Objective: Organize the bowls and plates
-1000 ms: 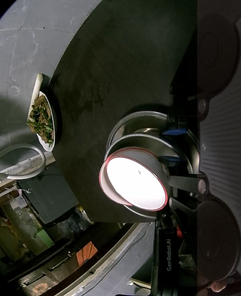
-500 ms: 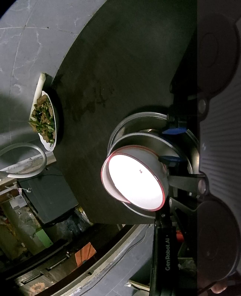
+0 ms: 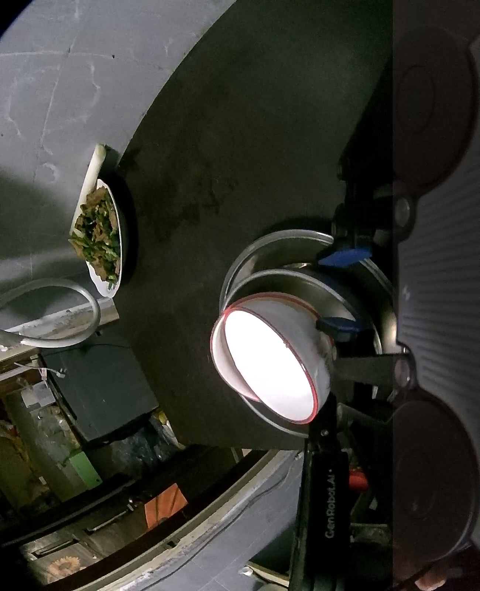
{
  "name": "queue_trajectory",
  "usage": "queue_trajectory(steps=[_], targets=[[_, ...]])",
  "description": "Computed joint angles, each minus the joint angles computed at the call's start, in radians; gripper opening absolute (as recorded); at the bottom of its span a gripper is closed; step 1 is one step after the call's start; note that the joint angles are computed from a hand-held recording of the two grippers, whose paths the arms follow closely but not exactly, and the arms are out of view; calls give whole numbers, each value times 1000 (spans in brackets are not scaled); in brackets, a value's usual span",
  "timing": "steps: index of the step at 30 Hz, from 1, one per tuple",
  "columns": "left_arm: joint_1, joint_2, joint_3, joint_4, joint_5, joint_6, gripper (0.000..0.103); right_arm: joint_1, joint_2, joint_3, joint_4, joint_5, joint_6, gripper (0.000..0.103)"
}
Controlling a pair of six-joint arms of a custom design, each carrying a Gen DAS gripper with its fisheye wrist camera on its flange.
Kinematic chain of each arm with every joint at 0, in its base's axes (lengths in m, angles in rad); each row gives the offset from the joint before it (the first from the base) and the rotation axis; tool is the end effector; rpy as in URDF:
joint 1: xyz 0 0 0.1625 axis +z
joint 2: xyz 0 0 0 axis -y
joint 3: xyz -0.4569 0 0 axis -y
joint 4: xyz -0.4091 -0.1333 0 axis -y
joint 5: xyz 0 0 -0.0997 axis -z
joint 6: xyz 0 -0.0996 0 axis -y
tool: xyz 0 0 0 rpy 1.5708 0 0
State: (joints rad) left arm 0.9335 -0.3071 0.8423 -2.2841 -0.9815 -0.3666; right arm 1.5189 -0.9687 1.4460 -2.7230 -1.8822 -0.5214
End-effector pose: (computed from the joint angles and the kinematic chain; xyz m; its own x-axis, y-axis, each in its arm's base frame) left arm -0.3840 -0.8358 0.0281 -0.8884 0.1044 -0.4471 0.2862 0.8874 -0.3615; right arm 0.0633 -0.7635 0.3394 -0.8359 -0.1798 0.5187 -0.4334 0.7959 -0.4226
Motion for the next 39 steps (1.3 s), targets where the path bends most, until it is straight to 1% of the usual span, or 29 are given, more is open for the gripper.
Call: queue_trajectory(steps=[5,8,12,16,18,19,20,22,25,28,32,36,39], targets=[[-4,1,3,-3,15,-4,29,-1,-2,3,-3,4,-13,38],[-6,2,4,-6,22,-6,30,-1,-5,7,-11,3,-25,41],[-10,-2,15,-11,31,-4,30,0,-6,14,-30,-11,-40,53],[-15,-5,27,-23,44,3,33,-2,-15,26,-41,-7,-47,58],[-20,-8,38,-31,60,9,37,-3,-19,32,-50,-7,-53,60],[-22,-7,38,-32,71,14,42,-3,-22,35,-54,-6,-56,62],[-25,-5,36,-20,90,9,56,-4,-23,37,-57,-5,-57,63],[-30,-9,50,-26,119,-2,65,-6,-29,42,-62,-1,-58,66],[-31,-26,91,-81,118,2,74,-9,-36,50,-70,6,-64,69],[-38,-32,109,-104,136,7,76,-11,-41,54,-76,10,-70,71],[-48,-39,137,-149,160,12,85,-14,-45,58,-83,21,-80,73],[-58,-50,171,-192,181,5,86,-17,-59,73,-99,35,-92,76],[-67,-54,192,-216,197,-8,89,-20,-71,86,-110,48,-103,81]])
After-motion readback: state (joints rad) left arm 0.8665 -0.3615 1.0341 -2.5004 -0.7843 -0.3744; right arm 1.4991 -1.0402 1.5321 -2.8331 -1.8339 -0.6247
